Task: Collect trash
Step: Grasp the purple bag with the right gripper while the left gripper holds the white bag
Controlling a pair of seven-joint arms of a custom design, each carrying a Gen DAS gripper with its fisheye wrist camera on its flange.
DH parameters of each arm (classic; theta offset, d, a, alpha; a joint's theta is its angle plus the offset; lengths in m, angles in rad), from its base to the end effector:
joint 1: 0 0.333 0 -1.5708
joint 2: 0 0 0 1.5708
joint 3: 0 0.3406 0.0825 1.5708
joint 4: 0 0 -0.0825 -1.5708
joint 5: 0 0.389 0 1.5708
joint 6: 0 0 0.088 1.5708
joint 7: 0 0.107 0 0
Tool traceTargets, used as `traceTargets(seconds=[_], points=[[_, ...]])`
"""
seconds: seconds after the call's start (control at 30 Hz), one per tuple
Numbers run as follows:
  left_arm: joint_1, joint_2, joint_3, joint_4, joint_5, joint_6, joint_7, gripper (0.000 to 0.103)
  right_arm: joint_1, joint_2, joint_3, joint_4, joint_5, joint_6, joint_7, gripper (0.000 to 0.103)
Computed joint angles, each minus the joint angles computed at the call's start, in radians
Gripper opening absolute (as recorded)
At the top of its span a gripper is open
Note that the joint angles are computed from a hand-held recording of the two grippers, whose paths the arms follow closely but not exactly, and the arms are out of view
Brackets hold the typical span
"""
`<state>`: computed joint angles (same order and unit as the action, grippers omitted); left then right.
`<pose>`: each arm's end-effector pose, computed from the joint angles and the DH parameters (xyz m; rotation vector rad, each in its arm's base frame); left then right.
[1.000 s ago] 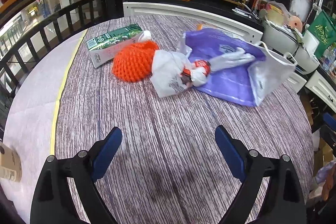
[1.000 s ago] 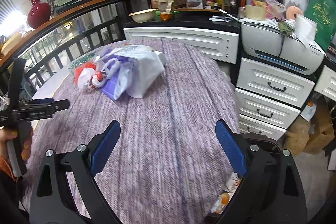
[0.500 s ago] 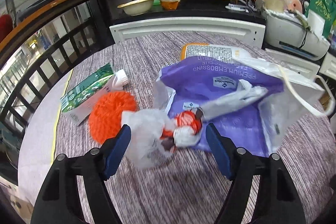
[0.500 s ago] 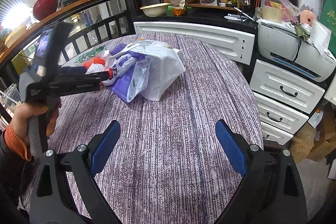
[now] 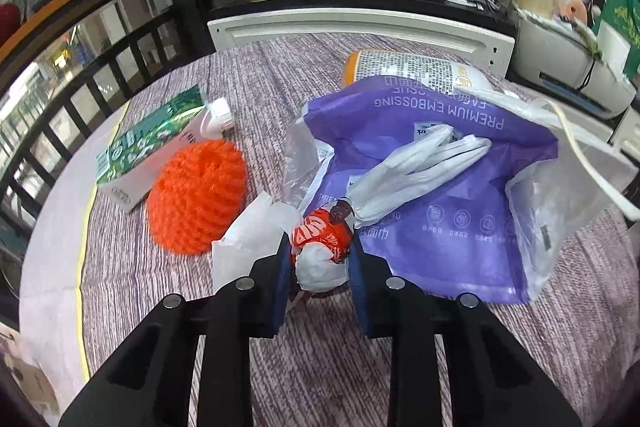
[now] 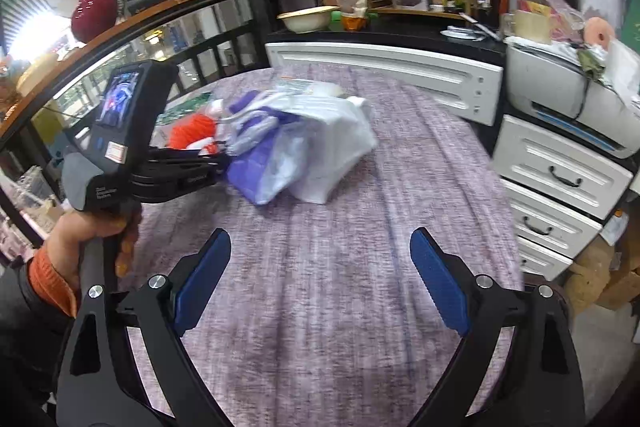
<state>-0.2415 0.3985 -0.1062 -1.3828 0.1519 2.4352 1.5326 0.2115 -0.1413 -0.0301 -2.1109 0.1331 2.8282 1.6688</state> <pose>0.7016 -0.2364 0.5842 -1.4794 2.1589 -0.6658 0.5547 0.0939 0.6030 -1.6344 1.6777 -0.5474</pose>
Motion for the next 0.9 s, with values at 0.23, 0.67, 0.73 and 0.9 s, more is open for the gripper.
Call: traceTargets(seconds=[0.23,0.67,0.73,0.9], points=[[0.071,-0.142,-0.029,-0.189,-0.136,0.09,0.031,0.026,0.036,0.097,0.003,0.116,0.199,-0.07,-0.192,0.074],[0.141,-0.313,-0.047,-0.409,-0.324,0.175,0.178,0.026,-0.063,0.326,0.074,0.383,0.154,-0.201,-0.006,0.043],[0.139,-0.322,-0.044,-0.426,-0.304,0.193,0.166,0.026,-0.068,0.328,0.082,0.385,0.136,-0.202,0.005,0.031],[0.146,-0.346,-0.047,-0.457,-0.347,0.202,0.2,0.026,-0.092,0.302,0.112,0.351,0.214,-0.207,-0.044,0.018]])
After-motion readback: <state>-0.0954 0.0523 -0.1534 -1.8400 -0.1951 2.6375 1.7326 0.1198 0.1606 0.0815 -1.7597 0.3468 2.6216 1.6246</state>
